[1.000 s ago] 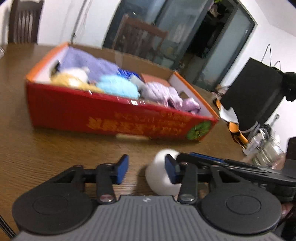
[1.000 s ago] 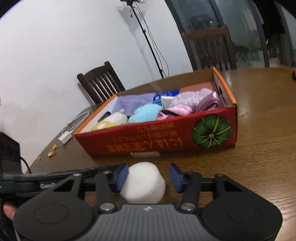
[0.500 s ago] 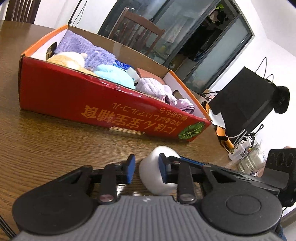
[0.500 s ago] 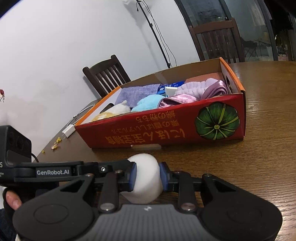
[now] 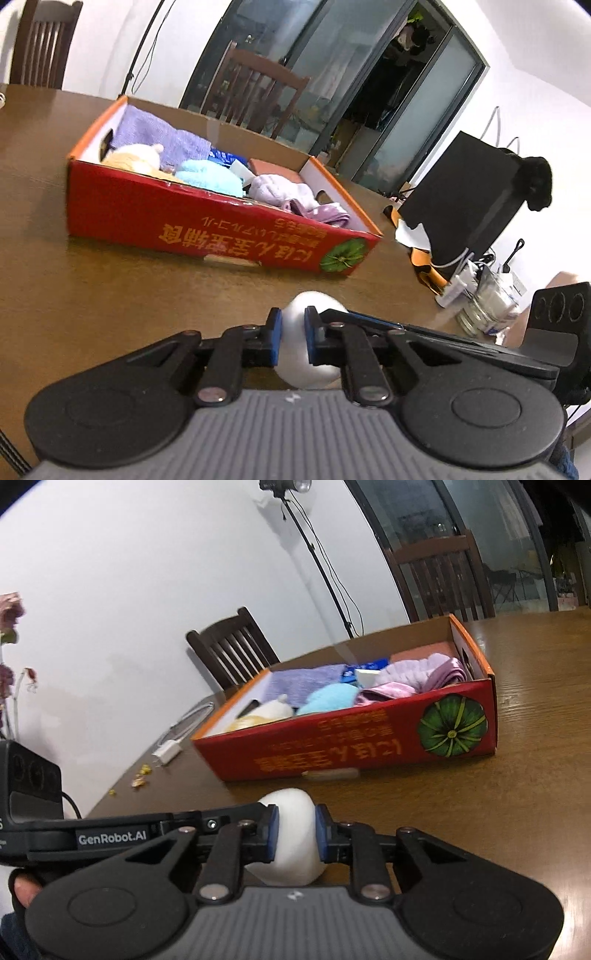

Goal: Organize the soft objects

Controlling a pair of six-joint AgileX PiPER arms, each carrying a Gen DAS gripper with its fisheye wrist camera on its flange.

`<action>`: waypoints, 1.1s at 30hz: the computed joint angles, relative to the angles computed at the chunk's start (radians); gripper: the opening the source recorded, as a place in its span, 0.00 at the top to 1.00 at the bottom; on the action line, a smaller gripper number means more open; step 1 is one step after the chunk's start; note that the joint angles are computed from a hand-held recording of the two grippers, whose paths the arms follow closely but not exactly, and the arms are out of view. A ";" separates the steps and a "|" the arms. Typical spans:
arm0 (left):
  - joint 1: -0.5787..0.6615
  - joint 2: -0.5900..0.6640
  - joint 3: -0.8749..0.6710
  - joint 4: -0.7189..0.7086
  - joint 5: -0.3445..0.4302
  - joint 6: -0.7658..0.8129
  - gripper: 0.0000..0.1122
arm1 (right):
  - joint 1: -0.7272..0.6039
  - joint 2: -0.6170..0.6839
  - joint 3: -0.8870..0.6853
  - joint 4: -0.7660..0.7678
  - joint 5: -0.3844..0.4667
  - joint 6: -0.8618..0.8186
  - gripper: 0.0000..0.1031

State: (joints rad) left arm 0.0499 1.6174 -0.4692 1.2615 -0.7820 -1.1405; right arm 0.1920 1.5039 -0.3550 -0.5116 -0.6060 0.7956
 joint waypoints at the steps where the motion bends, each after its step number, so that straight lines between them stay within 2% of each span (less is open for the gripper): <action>1: 0.015 -0.043 0.037 0.003 -0.004 0.011 0.88 | 0.035 -0.039 0.025 0.050 0.016 -0.024 0.81; 6: 0.122 -0.196 0.140 0.080 -0.068 -0.013 0.88 | 0.150 -0.192 0.083 0.178 0.093 -0.084 0.81; 8: 0.160 -0.231 0.156 0.112 -0.097 -0.034 0.88 | 0.207 -0.247 0.085 0.269 0.141 -0.157 0.81; 10: 0.184 -0.253 0.163 0.130 -0.115 -0.049 0.88 | 0.248 -0.285 0.084 0.345 0.175 -0.216 0.81; 14: 0.170 -0.253 0.135 0.131 -0.110 -0.070 0.88 | 0.248 -0.301 0.064 0.346 0.205 -0.230 0.81; 18: 0.131 -0.188 0.033 0.094 -0.112 -0.089 0.88 | 0.163 -0.263 -0.023 0.161 0.220 -0.109 0.81; 22: 0.071 -0.078 -0.134 0.088 -0.072 -0.173 0.88 | 0.070 -0.158 -0.169 -0.058 0.231 0.050 0.81; 26: 0.018 0.077 -0.383 0.177 -0.018 -0.348 0.88 | -0.037 -0.006 -0.362 -0.383 0.216 0.337 0.81; 33: -0.070 0.380 -0.780 0.430 0.095 -0.682 0.88 | -0.124 0.309 -0.720 -0.878 0.231 0.873 0.80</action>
